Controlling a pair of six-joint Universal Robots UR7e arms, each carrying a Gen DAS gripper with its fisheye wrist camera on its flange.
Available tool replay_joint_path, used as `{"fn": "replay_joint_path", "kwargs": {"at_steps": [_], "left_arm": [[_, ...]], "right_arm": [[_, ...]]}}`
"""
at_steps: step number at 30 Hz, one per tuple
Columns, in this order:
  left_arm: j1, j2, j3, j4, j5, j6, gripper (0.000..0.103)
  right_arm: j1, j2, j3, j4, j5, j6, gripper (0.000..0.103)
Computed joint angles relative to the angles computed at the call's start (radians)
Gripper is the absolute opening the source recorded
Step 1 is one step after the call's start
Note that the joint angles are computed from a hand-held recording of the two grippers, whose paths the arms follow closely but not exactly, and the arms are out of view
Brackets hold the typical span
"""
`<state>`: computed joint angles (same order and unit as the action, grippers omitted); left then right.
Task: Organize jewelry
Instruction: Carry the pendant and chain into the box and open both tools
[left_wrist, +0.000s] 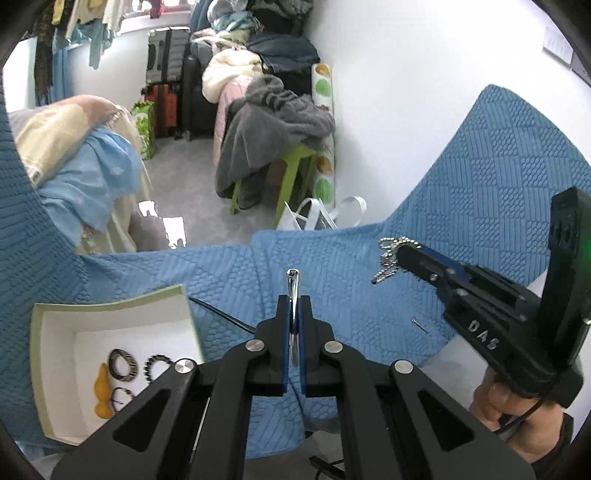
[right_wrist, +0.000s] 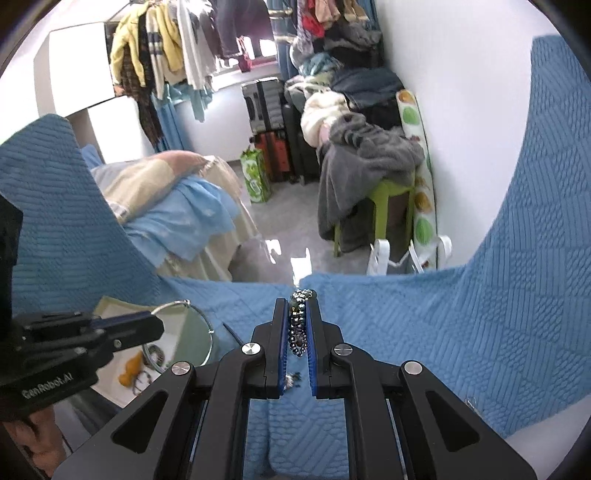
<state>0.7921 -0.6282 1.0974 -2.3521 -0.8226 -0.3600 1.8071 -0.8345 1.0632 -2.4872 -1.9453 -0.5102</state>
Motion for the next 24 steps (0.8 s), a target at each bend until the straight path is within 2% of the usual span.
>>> {"fn": "replay_joint_path", "kwargs": {"at_steps": [13,24], "left_arm": [[-0.006,-0.154,0.182,-0.128,0.086,0.003,0.003],[0.018,-0.256,0.297,-0.067,0.161,-0.091,0.003]], "right_arm": [[0.083,0.011,-0.013,0.027,0.072,0.004,0.007],[0.121,0.059,0.003,0.061,0.097,0.009,0.007]]}}
